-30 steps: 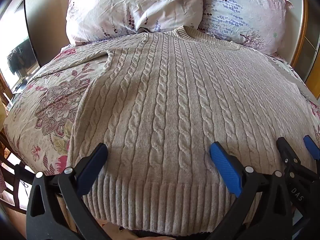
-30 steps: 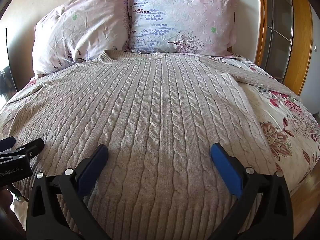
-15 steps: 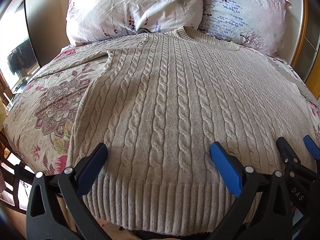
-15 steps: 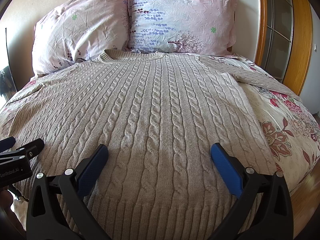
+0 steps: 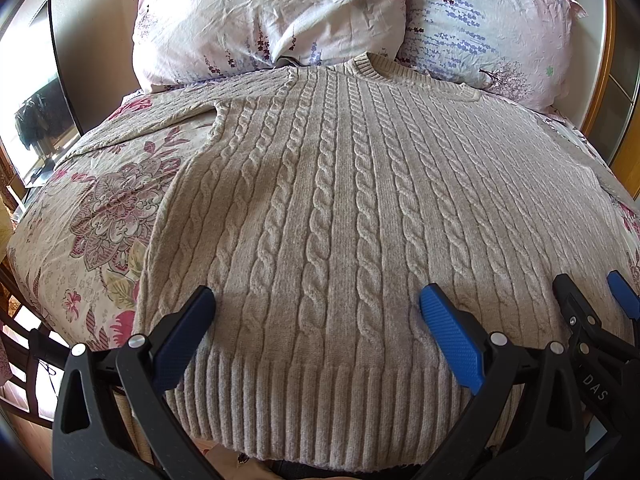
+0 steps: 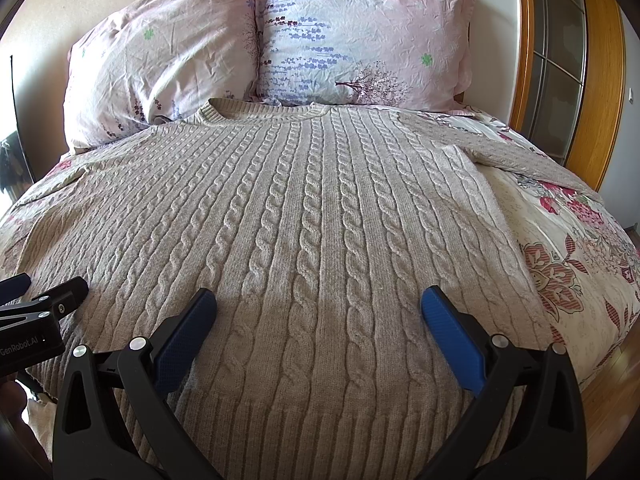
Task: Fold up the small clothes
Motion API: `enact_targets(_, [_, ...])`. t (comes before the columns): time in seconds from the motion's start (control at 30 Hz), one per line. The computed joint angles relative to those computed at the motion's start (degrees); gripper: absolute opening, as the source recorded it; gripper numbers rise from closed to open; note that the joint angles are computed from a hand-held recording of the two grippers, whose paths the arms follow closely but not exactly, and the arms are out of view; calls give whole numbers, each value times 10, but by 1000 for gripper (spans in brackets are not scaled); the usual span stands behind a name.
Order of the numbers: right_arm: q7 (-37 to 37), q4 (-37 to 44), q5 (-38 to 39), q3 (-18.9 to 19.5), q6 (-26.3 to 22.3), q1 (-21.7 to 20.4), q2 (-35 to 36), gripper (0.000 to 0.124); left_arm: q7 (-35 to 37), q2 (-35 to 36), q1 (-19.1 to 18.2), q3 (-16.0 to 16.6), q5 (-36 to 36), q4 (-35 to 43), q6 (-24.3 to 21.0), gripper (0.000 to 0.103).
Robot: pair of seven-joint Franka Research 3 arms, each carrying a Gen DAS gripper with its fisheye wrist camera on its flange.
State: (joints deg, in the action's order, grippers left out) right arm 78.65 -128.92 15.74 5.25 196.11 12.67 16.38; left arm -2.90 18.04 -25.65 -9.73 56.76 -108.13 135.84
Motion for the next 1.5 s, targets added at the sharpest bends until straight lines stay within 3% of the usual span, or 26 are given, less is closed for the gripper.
enact_targets(0.53, [0, 1, 1, -2, -1, 2, 1, 102, -1, 0, -1, 0, 2, 0, 0, 101])
enact_targets(0.63, [-7, 1, 14, -17, -11, 21, -5, 102, 1, 0, 0, 0, -1, 0, 0, 101])
enact_targets(1.13, [-12, 8, 15, -10, -16, 11, 2, 102, 9, 1, 2, 1, -10, 1, 2, 101])
enact_targets(1.5, [-28, 13, 45, -44, -36, 50, -1, 102, 20, 4, 4, 1, -20, 4, 5, 101])
